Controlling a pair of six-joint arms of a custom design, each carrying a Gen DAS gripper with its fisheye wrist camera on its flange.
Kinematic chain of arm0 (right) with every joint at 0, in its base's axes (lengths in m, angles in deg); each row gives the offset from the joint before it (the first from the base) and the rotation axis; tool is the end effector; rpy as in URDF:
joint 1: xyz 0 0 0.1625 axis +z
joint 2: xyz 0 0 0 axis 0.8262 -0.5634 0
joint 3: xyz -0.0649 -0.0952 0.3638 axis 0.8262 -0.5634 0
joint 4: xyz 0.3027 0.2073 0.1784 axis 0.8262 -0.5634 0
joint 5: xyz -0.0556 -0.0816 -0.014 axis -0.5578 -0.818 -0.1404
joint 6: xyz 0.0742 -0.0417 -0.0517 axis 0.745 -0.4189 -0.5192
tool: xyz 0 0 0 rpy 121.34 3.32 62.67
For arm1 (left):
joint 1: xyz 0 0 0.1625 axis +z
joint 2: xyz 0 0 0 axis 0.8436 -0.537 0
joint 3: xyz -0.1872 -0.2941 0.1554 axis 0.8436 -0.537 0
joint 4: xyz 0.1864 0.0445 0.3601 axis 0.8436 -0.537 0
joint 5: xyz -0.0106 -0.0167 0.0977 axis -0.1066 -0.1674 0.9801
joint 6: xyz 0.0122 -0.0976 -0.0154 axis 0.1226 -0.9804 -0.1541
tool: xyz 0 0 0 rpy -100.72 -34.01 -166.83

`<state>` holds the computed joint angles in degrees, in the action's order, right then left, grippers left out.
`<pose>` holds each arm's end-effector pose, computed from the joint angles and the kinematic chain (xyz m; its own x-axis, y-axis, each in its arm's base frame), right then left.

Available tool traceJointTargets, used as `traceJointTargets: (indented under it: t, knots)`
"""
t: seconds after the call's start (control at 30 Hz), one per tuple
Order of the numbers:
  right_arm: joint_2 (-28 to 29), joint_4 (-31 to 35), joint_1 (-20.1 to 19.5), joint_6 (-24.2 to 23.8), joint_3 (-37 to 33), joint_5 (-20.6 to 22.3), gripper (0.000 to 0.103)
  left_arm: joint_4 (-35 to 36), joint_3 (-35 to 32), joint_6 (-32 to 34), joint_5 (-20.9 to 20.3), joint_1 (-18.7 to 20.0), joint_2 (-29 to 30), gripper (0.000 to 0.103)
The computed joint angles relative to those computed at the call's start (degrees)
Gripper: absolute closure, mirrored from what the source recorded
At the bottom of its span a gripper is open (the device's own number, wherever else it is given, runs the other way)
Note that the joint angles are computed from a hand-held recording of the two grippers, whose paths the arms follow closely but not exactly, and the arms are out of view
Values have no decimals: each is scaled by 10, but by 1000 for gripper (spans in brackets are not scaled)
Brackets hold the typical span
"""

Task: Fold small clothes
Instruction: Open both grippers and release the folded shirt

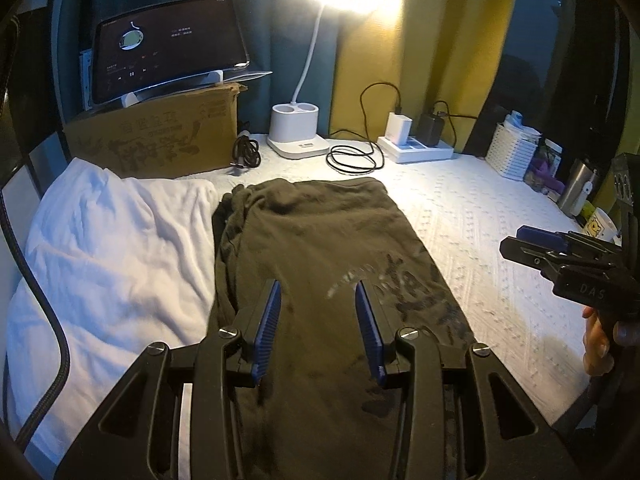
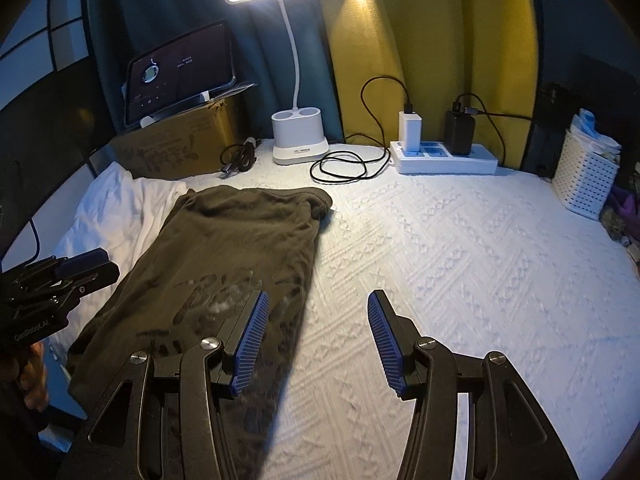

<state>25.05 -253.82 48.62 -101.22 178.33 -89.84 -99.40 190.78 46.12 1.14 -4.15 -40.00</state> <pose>0.2353 -0.5925 0.1483 -0.7548 -0.1796 0.6309 -0.5460 0.7049 -0.4527 -0.1913 -0.5885 0.2364 -0.7461 0.2731 -0.6072 0.5894 0.6952 -0.4115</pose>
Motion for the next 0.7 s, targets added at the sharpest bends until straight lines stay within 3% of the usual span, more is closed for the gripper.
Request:
traceJointTargets:
  t: [0.7]
  knots:
    - [-115,-92,-17,-2,154,-20,49,-2,46,-18,-21,-61,4,59]
